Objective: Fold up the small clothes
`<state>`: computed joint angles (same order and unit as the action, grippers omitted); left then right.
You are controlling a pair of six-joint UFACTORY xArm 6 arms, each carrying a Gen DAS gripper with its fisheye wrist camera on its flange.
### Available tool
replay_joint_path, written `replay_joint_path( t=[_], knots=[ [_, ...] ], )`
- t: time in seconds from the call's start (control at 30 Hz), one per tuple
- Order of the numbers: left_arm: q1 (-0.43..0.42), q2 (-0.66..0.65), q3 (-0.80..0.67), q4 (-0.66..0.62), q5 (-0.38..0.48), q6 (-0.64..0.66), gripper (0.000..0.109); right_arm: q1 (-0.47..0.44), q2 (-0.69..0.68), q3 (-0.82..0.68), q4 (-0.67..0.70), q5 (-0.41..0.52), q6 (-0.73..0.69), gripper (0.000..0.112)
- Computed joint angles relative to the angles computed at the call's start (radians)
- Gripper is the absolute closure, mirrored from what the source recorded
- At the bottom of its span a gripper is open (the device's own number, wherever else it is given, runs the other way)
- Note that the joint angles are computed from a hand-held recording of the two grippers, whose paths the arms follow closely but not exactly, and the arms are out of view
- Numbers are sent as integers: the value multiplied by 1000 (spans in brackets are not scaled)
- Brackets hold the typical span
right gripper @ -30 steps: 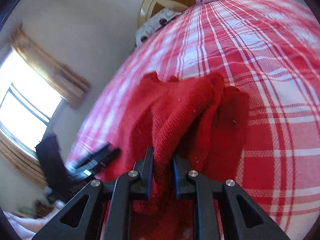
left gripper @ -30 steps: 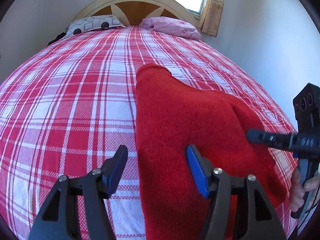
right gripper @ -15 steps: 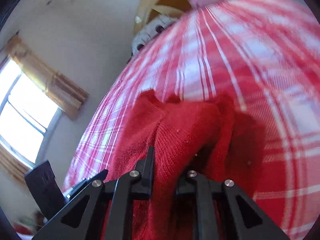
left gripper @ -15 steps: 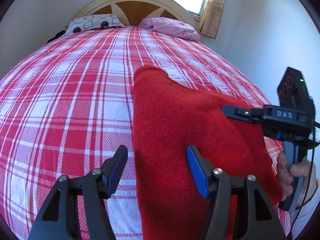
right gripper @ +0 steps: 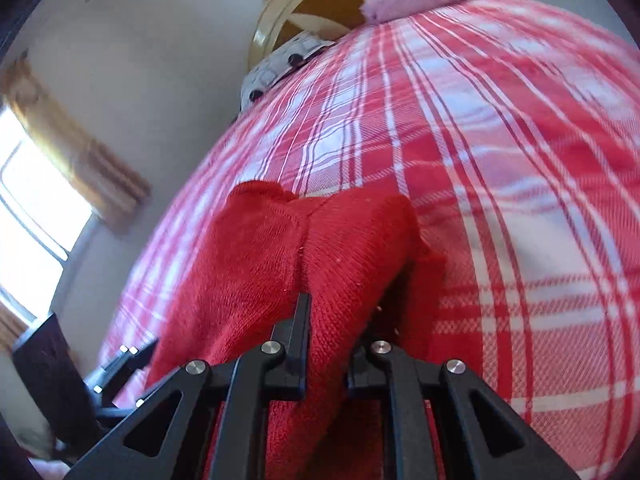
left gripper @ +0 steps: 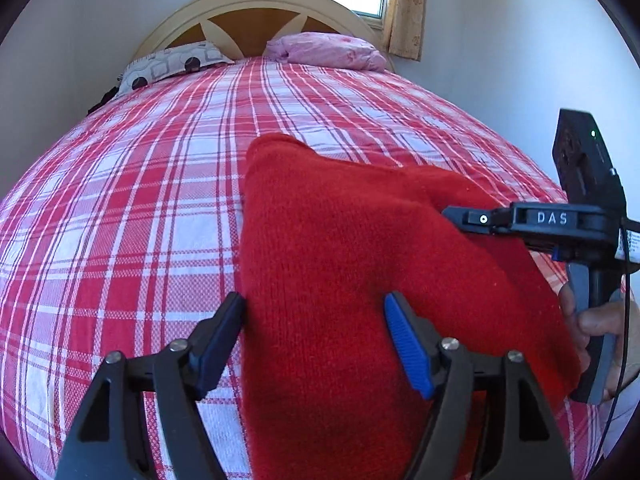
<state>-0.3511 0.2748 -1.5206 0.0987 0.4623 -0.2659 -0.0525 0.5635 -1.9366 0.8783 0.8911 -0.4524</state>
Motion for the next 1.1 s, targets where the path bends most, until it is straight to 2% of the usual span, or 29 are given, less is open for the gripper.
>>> replay_joint_path(
  t=[0.03,0.1,0.17,0.2,0.27,0.37,0.43,0.5,0.53,0.6,0.63,0.7,0.73,0.8,0.9,1.03,1.1],
  knots=[
    [4,-7,6,-46,1,34,33,-2,-16,23,15,-6,-4,98],
    [14,-30,27,-110,4,74,32,-12,-69,95,51,-25,-1,87],
    [24,-63,62,-121,-6,79,29,-17,-138,179,55,-68,16,75],
    [32,-89,91,-106,-20,69,29,-20,-208,267,78,-108,-14,74],
    [42,-124,136,-58,-44,35,23,-29,-305,379,107,-131,-72,74],
    [51,-160,187,-48,-58,34,22,-43,-476,567,194,-78,-205,74],
    [52,-165,200,-66,-57,42,22,-36,-544,650,213,-54,-236,74],
    [48,-158,199,-88,-46,44,22,-12,-564,684,189,-42,-226,74],
    [44,-149,186,-97,-22,38,22,9,-562,693,135,-56,-199,74],
    [38,-139,172,-76,4,12,22,52,-574,725,89,-127,-196,74],
    [36,-140,170,-52,14,-2,21,68,-581,735,77,-153,-198,76],
    [31,-145,174,-8,29,-25,20,100,-582,737,-41,-207,-132,99],
    [28,-142,166,16,45,-39,20,108,-580,736,-96,-221,-94,100],
    [26,-147,167,22,56,-46,20,96,-587,734,-117,-212,-62,104],
    [22,-158,173,23,63,-44,20,80,-623,766,-173,-242,-38,105],
    [10,-150,166,102,88,-91,10,54,-632,800,-126,-243,-66,105],
    [8,-143,161,121,100,-108,10,55,-629,809,-91,-257,-71,106]
  ],
)
